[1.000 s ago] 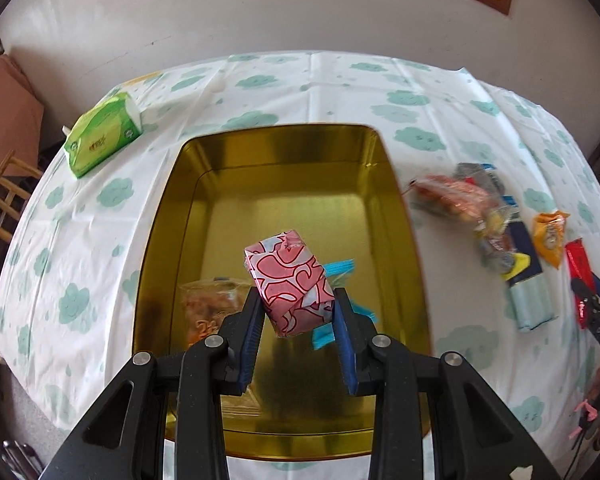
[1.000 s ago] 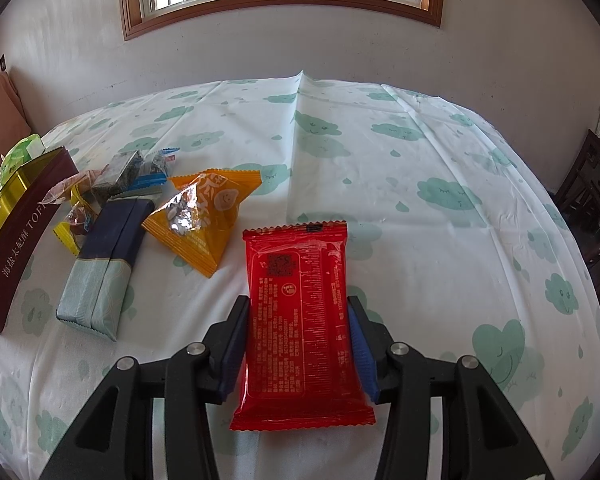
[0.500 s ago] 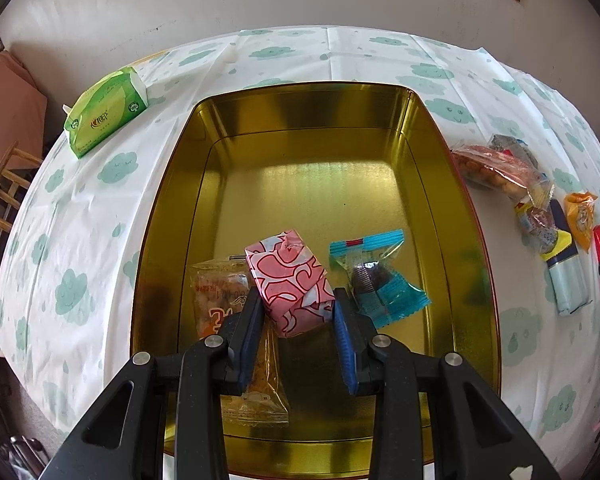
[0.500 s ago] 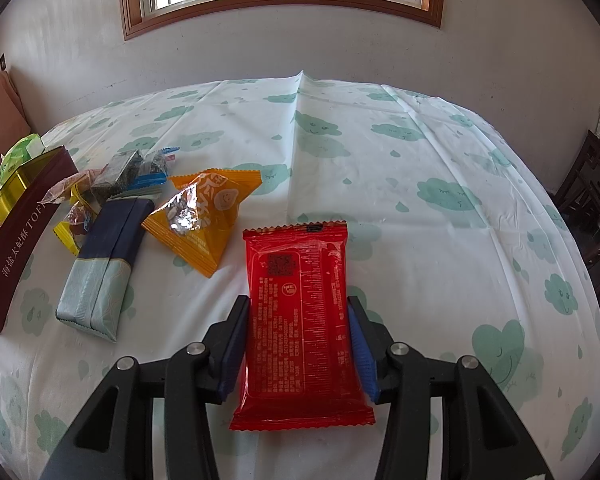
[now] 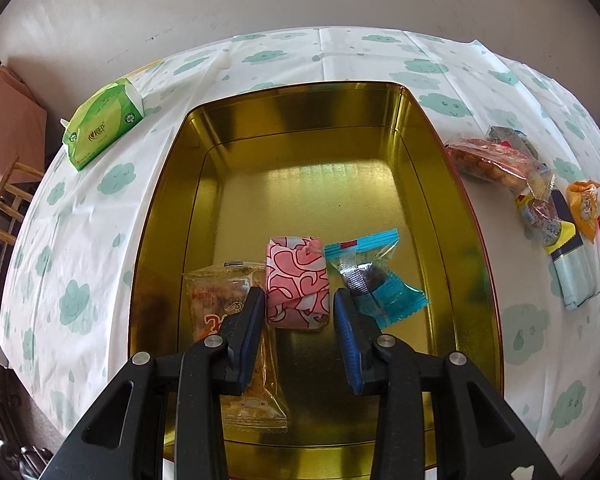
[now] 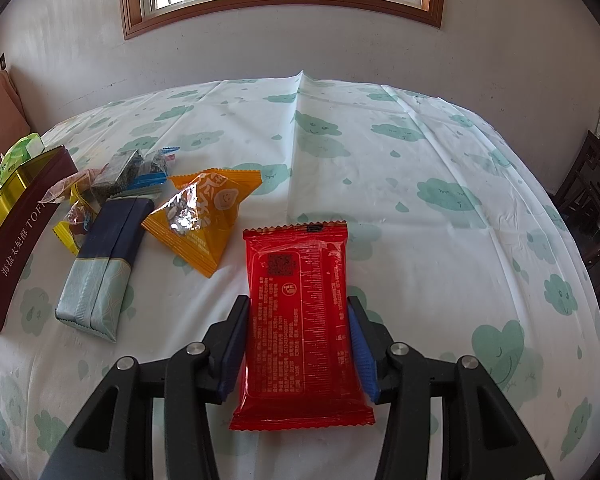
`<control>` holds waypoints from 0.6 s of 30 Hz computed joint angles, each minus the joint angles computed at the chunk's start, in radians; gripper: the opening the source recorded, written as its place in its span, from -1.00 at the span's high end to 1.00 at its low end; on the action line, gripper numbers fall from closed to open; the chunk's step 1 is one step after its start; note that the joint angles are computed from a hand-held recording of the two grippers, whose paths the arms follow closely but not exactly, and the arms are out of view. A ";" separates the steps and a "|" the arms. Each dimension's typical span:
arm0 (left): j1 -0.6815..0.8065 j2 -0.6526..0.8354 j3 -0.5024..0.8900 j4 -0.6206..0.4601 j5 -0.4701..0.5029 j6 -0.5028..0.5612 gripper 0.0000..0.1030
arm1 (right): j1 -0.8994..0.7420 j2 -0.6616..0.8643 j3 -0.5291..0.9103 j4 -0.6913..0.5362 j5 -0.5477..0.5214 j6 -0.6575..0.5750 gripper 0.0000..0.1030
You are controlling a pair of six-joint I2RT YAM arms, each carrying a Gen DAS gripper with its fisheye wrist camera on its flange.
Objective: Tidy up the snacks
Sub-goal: 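Carry the pink box into the gold tin and open the left tool, then carry the red packet into the gold tin and open the right tool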
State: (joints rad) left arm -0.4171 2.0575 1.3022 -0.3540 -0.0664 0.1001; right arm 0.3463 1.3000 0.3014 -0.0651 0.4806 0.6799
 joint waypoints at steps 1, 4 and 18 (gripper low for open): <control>0.003 -0.001 0.001 -0.004 0.007 -0.002 0.33 | 0.001 0.002 0.001 0.001 0.000 0.001 0.06; 0.009 -0.018 -0.008 -0.003 0.026 -0.008 0.15 | 0.001 0.001 0.000 0.001 0.001 0.001 0.06; 0.023 -0.184 -0.186 0.129 0.017 -0.009 -0.32 | -0.029 0.025 0.067 -0.103 -0.032 0.022 0.09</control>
